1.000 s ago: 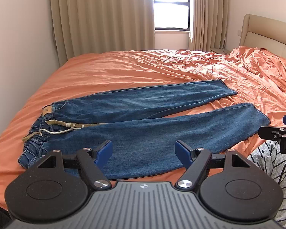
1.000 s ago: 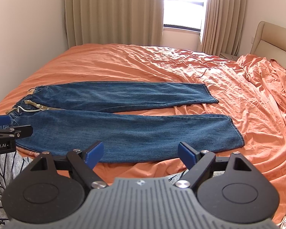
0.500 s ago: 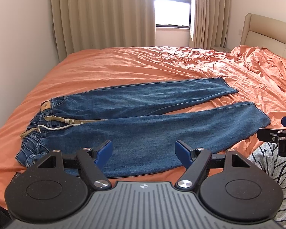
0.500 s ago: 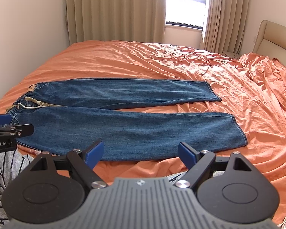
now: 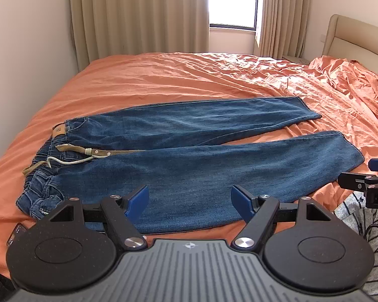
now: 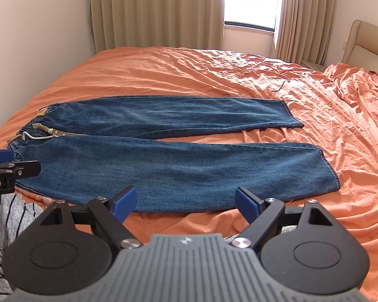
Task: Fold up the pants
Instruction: 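Lower the left tool to the jeans waistband and close on it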
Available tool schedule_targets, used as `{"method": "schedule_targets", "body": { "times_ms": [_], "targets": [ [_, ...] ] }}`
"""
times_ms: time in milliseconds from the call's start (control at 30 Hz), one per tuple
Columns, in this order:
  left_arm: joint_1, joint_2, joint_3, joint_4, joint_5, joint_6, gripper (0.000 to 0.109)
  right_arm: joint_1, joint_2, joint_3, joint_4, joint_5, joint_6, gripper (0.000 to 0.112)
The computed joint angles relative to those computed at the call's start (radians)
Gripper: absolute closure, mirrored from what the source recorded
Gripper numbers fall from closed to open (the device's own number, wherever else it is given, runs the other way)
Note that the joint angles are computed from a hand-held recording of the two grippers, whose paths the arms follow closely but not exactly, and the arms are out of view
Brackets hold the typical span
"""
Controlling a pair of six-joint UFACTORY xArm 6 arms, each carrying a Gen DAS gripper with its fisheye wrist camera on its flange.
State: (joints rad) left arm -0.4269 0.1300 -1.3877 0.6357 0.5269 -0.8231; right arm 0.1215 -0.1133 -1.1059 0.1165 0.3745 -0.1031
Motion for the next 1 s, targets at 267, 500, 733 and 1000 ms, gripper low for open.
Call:
{"method": "schedule_targets", "body": {
  "times_ms": [267, 500, 733, 1000],
  "targets": [
    [0.09, 0.058, -0.021, -0.232, -0.089, 0.153, 0.041, -0.017, 0.185, -0.103, 0.011, -0.109, -0.005, 0.037],
    [0.169, 0.139, -0.136, -0.306, 0.004, 0.212, 0.068, -0.015, 0.425, -0.361, -0.06, -0.046, 0.073, 0.068],
    [0.305, 0.219, -0.256, -0.49, 0.026, 0.471, 0.065, -0.009, 0.67, -0.678, -0.126, 0.066, 0.112, 0.064],
    [0.481, 0.409, -0.424, -0.698, 0.019, 0.708, 0.047, -0.017, 0.888, -0.985, -0.18, 0.196, 0.133, 0.053]
  ]
}}
